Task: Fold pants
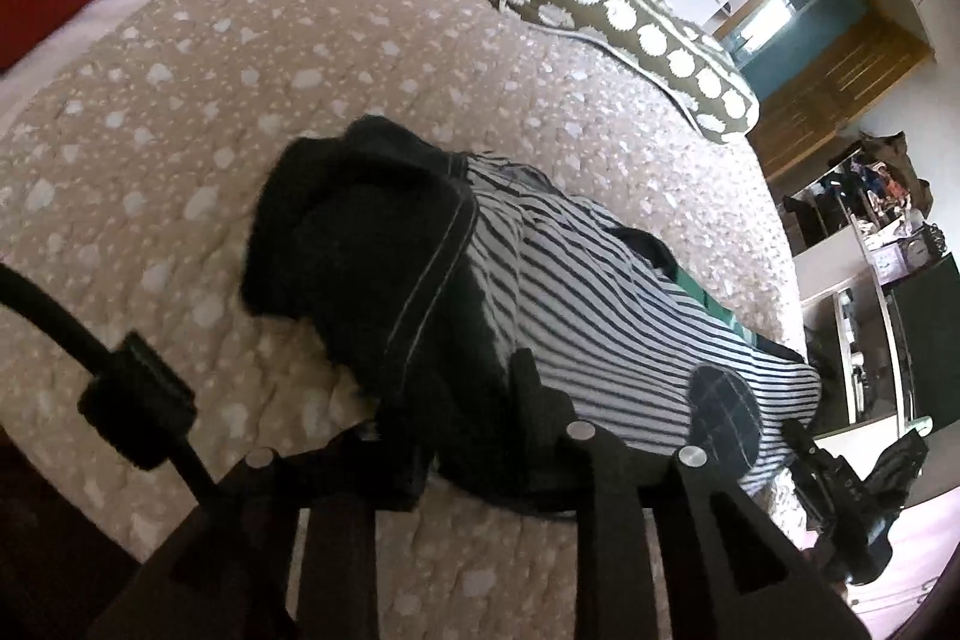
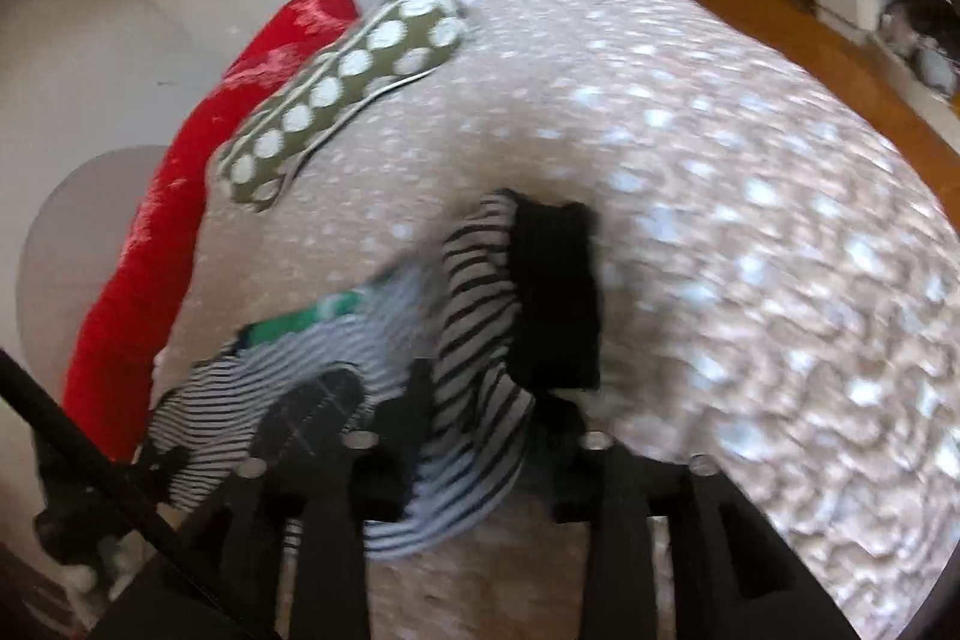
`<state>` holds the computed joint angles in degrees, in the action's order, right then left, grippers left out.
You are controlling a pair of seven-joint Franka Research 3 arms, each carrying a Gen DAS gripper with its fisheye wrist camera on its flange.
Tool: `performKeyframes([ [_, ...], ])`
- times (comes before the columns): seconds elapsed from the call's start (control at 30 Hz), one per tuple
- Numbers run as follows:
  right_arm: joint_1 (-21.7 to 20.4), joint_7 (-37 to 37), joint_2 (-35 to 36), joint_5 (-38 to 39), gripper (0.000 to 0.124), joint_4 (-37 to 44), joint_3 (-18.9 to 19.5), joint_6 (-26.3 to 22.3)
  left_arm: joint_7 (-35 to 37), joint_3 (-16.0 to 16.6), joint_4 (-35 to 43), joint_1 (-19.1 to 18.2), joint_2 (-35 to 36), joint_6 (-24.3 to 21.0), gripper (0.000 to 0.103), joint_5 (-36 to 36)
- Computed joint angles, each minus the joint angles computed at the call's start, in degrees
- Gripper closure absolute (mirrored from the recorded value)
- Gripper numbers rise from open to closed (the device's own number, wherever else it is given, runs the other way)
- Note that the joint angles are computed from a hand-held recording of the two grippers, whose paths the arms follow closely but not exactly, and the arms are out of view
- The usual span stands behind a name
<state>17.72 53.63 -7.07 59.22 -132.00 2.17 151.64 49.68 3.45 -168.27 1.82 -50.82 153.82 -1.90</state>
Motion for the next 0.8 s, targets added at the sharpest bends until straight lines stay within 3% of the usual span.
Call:
performKeyframes([
  [0.07,-0.37,0.76,-1.47,-0.27,0.076,-1.77,-0.18,1.64,-0.61,-1.17,-0.37,1.15,-2.91,-1.95,0.081,0.91],
  [0.2,-1.05,6.01,-4.0,-5.03,0.075,-4.13,-0.13,5.46,-3.17,-4.31,-0.17,3.72,-7.62,-7.21,0.076,4.02],
  [0.33,0.54,5.36,-7.47,-4.35,0.062,-6.58,-0.94,8.92,-5.8,-9.31,1.6,4.89,-9.81,-12.25,0.069,9.75],
  [0.43,2.31,4.79,-9.31,-4.51,0.06,-7.93,-1.05,10.85,-7.24,-12.11,3.02,4.14,-10.78,-15.19,0.065,14.45],
  [0.8,6.86,2.7,-11.54,-6.1,0.059,-10.22,-1.39,11.8,-11.55,-13.92,6.04,-0.35,-10.65,-20.99,0.055,22.85],
])
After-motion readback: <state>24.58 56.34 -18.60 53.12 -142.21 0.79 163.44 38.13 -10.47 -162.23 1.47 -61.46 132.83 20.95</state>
